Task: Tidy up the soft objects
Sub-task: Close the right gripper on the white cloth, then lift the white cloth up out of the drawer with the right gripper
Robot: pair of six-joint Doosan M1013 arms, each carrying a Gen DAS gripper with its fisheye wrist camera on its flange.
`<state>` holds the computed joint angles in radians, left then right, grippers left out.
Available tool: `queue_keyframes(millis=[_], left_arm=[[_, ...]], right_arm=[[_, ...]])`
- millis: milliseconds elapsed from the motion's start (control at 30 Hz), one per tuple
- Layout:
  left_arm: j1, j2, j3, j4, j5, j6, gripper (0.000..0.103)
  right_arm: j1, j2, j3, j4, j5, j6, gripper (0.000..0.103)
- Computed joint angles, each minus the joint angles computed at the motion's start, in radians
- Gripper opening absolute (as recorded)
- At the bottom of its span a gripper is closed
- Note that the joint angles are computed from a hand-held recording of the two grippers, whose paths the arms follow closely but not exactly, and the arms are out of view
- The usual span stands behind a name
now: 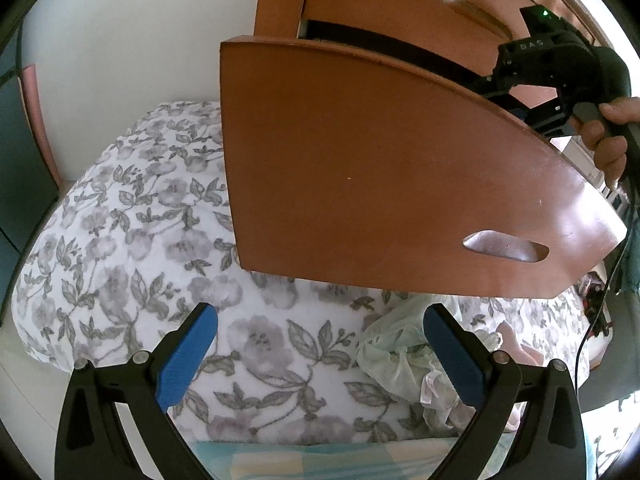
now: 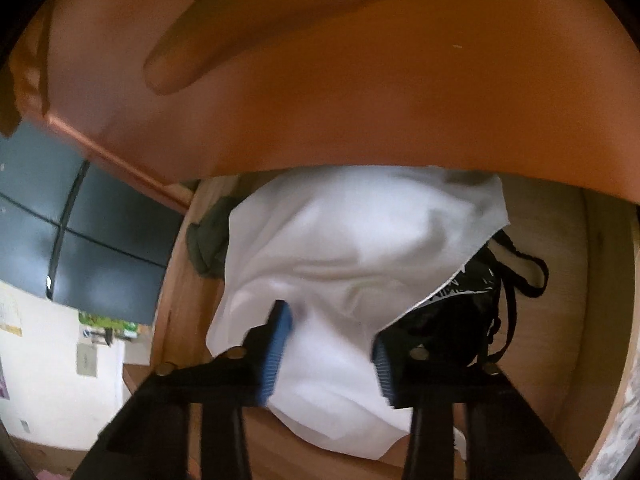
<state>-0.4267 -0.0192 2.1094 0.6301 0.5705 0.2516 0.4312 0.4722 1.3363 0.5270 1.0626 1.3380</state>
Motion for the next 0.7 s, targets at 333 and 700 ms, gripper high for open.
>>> queue_keyframes(millis=[333, 700], left_arm=[[-0.001, 0.001, -0.001, 0.002, 0.008, -0.002, 0.102], [-0.010, 0.002, -0.005, 0.020, 0.030, -0.014, 0.102]], right_arm=[[-0.025, -0.054, 0.068, 0.070, -0.067, -0.091, 0.004], [-0.057, -0.132, 0.162, 0.283, -0.077, -0.253, 0.003]])
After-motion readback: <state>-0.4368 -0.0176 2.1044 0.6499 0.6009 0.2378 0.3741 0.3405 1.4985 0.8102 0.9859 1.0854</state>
